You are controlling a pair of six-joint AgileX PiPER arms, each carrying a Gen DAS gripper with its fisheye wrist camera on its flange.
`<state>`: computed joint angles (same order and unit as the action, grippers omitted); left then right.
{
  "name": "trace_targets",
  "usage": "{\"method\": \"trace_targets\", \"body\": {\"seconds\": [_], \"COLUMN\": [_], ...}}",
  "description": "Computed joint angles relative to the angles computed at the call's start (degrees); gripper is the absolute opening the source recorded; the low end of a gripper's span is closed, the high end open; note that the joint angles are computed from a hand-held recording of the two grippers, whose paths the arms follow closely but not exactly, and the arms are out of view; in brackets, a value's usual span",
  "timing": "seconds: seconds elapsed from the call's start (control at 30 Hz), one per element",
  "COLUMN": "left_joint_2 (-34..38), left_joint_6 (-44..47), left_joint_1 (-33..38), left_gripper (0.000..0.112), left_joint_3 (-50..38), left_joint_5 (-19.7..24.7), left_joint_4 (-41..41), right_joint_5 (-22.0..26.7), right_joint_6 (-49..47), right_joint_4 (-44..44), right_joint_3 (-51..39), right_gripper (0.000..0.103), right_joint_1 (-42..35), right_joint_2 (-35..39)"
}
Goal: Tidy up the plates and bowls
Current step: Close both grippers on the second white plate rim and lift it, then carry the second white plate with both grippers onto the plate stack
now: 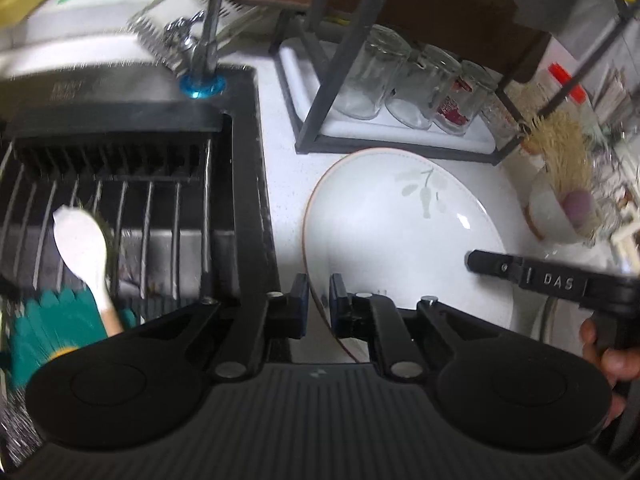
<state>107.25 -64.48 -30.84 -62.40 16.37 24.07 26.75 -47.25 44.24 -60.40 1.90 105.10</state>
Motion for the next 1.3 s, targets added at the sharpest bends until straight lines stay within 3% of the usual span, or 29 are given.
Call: {"method": "trace_targets", "body": {"seconds": [0.13, 0.3, 0.5, 0.7, 0.93, 1.13, 1.3], "left_joint_2": [-0.7, -2.3, -5.7, -9.2, -13.5, -15.2, -14.3], "left_joint_6": [5.6, 5.6, 5.1, -0.6, -17.7, -17.9, -20.9], "left_joint_1": [1.4, 1.2, 0.4, -2.3, -8.7, -11.7, -14.8], "left_gripper": [0.013, 0.013, 0.013, 0.013, 0.013, 0.013, 0.013], "left_joint_3": [1.2, 1.6, 3.2, 4.1, 3.9, 1.2, -3.1], "left_joint_5": [-1.7, -1.8, -1.6, 0.7, 5.3, 8.1, 11.4], "left_joint_4": [-5.6, -6.3, -8.0, -3.7, 8.8, 7.8, 11.4], "right_joint_5": [4.6, 6.3, 12.8, 16.5, 22.7, 28.4, 31.9], "right_joint_6": [-1.2, -2.3, -3.3, -5.6, -10.4, -13.5, -15.7], "right_joint_4": [1.2, 1.8, 2.9, 4.0, 6.8, 8.3, 9.2], "right_joint_3": [-2.0, -1.4, -1.4, 1.4, 3.4, 3.2, 2.9], "right_gripper": [0.023, 0.023, 0.023, 0.023, 0.023, 0.023, 0.023], "right_joint_1": [-1.8, -2.7, -6.1, -9.2, -15.7, -22.0, -26.9], "right_joint_2": [1.0, -0.7, -2.1, -6.6, -12.7, -16.4, -18.4]}}
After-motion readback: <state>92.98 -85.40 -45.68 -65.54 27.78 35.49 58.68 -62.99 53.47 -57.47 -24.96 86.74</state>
